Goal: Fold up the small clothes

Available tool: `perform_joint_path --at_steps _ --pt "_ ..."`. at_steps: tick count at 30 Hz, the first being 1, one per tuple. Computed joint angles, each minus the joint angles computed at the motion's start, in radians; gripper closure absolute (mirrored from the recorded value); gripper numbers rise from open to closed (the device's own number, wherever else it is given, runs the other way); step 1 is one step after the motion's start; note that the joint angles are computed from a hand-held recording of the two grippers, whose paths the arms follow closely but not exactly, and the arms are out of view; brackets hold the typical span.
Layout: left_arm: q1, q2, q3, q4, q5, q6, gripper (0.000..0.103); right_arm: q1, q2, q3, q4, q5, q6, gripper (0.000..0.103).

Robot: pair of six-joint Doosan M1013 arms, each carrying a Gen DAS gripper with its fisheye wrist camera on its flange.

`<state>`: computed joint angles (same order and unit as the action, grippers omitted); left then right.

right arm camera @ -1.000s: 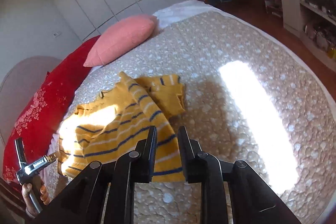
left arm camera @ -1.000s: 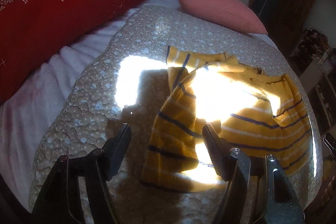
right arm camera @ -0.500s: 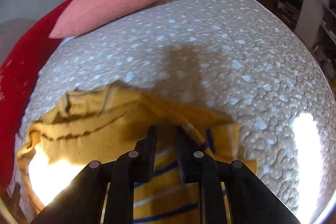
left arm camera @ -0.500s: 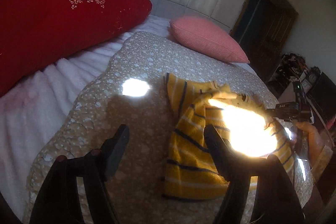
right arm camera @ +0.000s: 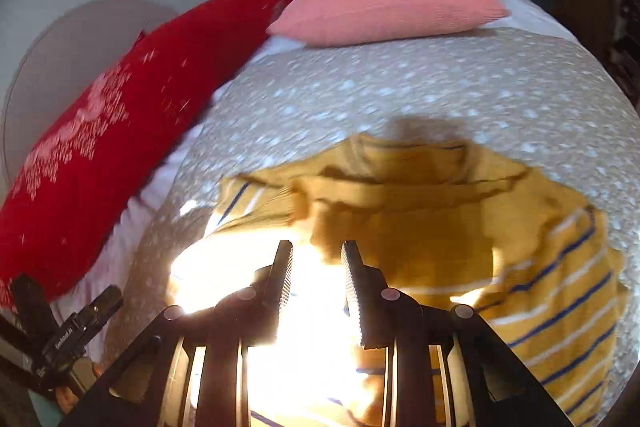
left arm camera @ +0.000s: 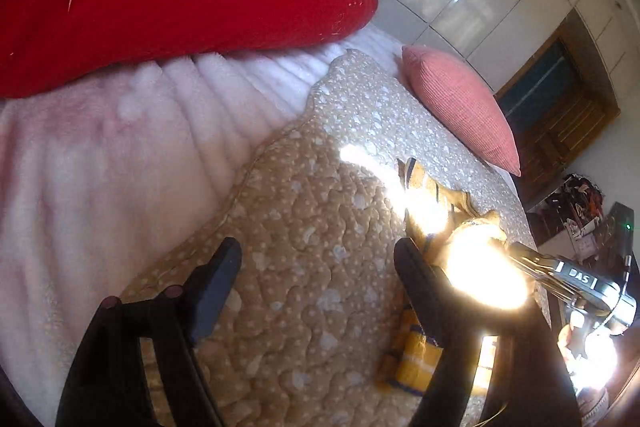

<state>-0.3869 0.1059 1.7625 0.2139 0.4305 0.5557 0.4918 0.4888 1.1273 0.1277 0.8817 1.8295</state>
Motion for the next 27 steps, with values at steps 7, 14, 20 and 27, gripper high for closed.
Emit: perform_joint_path --at_steps 7,14,20,27 --pt "-0.008 -0.020 0.016 0.015 0.001 0.035 0.025 0.062 0.265 -0.390 -0.103 0.272 -0.044 0.076" --pt "0.000 -0.015 0.012 -0.218 -0.009 0.269 0.025 0.045 0.269 -0.431 -0.027 0.296 -0.056 0.074" --pt "0.015 0.029 -0.015 -0.670 0.036 0.665 0.024 0.031 0.194 -0.339 0.005 0.290 -0.031 0.055" --pt "-0.013 0.040 -0.013 -0.749 0.018 0.730 0.043 0.064 0.241 -0.390 -0.022 0.430 -0.024 0.034"
